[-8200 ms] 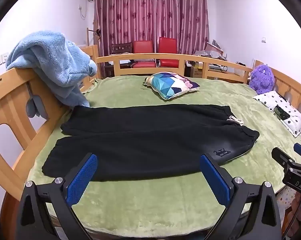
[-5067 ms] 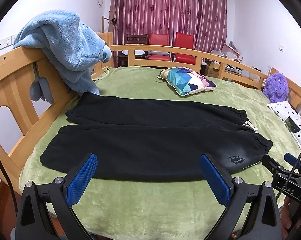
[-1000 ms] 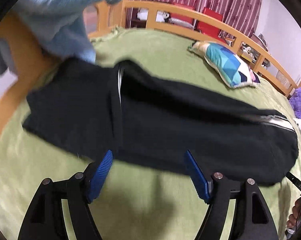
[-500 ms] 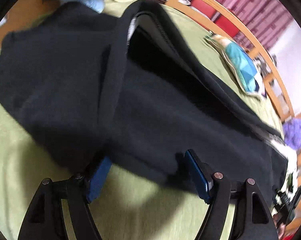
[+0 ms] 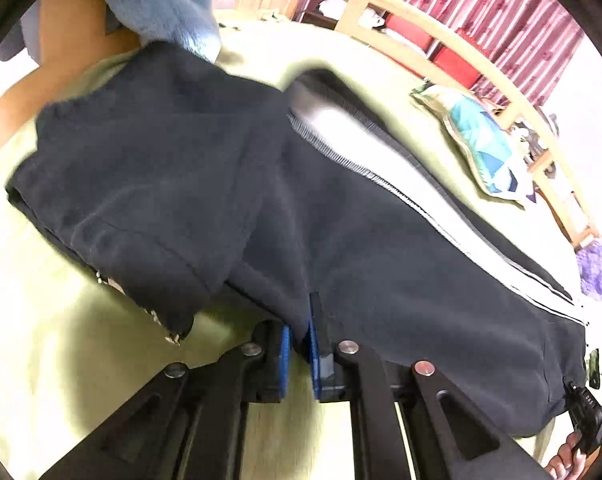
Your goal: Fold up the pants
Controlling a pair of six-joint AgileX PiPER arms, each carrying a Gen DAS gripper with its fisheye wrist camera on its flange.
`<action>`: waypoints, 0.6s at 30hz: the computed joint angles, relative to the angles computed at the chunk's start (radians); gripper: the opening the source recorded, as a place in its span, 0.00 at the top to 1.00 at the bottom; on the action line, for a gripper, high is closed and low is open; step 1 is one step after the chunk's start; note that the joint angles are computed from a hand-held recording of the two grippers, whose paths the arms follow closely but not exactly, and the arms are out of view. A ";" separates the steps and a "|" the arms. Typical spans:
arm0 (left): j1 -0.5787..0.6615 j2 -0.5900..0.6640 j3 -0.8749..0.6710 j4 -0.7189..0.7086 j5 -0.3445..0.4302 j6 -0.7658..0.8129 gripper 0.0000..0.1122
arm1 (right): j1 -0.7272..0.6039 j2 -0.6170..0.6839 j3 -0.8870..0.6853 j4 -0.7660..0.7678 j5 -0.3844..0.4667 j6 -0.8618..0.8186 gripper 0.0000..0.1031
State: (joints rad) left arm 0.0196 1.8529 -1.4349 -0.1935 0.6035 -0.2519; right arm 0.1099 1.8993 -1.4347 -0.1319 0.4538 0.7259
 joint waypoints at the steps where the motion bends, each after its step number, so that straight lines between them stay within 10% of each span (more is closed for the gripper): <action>1: -0.005 -0.037 0.042 -0.001 -0.008 0.001 0.93 | 0.001 -0.045 0.049 0.000 -0.009 -0.006 0.91; 11: -0.094 -0.532 0.579 -0.025 -0.015 0.051 0.93 | -0.038 -0.649 0.607 -0.038 0.060 -0.037 0.91; 18: -0.099 -0.810 0.788 -0.124 0.062 0.142 0.92 | -0.218 -1.071 0.855 0.135 0.277 -0.285 0.91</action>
State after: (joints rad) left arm -0.0799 1.0428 -0.6471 -0.3179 0.6656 -0.1103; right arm -0.1080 0.8287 -0.5797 0.0028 0.7311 0.4407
